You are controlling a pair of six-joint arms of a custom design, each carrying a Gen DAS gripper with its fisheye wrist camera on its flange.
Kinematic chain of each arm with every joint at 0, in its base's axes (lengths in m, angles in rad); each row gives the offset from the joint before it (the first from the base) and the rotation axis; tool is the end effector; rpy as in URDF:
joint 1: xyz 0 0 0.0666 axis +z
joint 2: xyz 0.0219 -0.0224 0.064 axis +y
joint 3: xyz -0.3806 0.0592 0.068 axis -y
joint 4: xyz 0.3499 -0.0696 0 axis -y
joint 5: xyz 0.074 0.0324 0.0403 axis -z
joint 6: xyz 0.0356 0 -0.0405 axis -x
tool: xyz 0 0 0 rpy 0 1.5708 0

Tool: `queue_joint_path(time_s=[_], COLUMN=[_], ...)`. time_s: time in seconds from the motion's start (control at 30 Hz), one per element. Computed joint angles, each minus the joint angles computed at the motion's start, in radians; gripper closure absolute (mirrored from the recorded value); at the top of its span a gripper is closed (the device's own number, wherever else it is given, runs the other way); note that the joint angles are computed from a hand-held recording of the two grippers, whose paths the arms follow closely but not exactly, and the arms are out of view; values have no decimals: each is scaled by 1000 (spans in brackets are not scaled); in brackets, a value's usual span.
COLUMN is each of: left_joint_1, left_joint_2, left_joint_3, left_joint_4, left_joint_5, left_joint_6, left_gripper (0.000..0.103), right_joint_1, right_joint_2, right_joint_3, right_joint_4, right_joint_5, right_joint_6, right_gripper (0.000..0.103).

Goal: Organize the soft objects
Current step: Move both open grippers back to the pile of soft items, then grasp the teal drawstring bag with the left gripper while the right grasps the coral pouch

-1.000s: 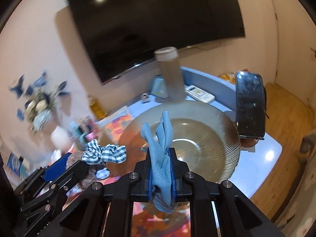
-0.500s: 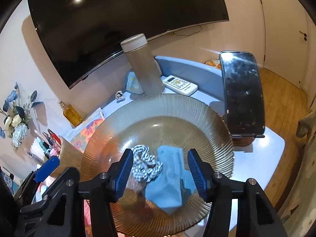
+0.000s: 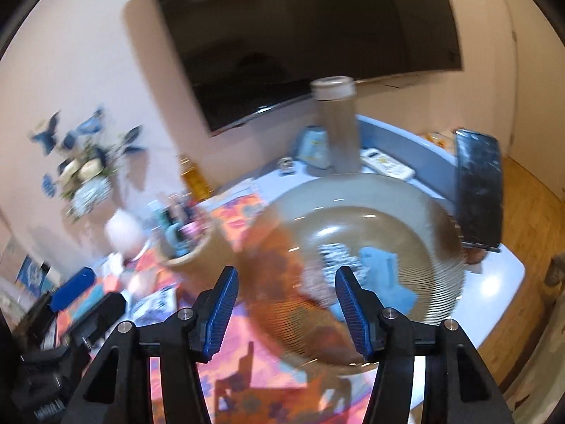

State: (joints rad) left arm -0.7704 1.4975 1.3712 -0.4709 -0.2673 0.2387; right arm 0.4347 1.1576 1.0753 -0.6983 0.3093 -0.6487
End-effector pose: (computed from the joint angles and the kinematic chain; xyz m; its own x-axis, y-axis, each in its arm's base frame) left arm 0.3640 -0.3407 0.4100 -0.5139 0.1809 -0.8386 0.4049 0.9129 -0.0512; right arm 0.3282 0.1400 0.4016 -0.6325 0.3408 -0.6956 0.2222 0.9401 0.2586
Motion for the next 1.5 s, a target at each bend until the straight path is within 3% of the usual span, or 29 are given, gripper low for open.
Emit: queue_joint_path(time_s=[0.07, 0.13, 0.3, 0.37, 0.5, 0.67, 0.8, 1.13, 1.27, 1.4, 1.5], left_joint_1=[26, 82, 236, 307, 458, 518, 541, 561, 565, 562, 553], left_joint_2=[-56, -143, -319, -365, -389, -316, -221, 22, 108, 168, 183], left_joint_3=[-22, -67, -137, -165, -215, -249, -246, -125, -66, -23, -19], left_joint_4=[-40, -56, -139, -159, -185, -208, -172, -115, -129, -157, -161], left_joint_5=[-49, -48, -141, -109, 27, 144, 242, 290, 313, 305, 308], left_joint_6=[29, 44, 82, 104, 135, 101, 74, 37, 18, 3, -19], left_gripper=[20, 20, 20, 20, 20, 20, 21, 22, 30, 30, 48], right_joint_1=[39, 87, 194, 229, 273, 302, 294, 254, 245, 242, 237], right_joint_2=[19, 46, 139, 184, 273, 399, 517, 781, 862, 939, 986], right_joint_3=[19, 46, 123, 157, 226, 347, 483, 809, 901, 1003, 1059], right_joint_4=[-2, -6, -5, -1, -3, -21, -73, -196, -230, -282, -318], right_joint_5=[5, 15, 21, 7, -34, -117, -191, -249, -275, -242, -246], right_joint_6=[9, 20, 68, 91, 130, 201, 271, 438, 473, 510, 518], right_gripper=[47, 47, 47, 47, 47, 47, 47, 47, 48, 48, 48])
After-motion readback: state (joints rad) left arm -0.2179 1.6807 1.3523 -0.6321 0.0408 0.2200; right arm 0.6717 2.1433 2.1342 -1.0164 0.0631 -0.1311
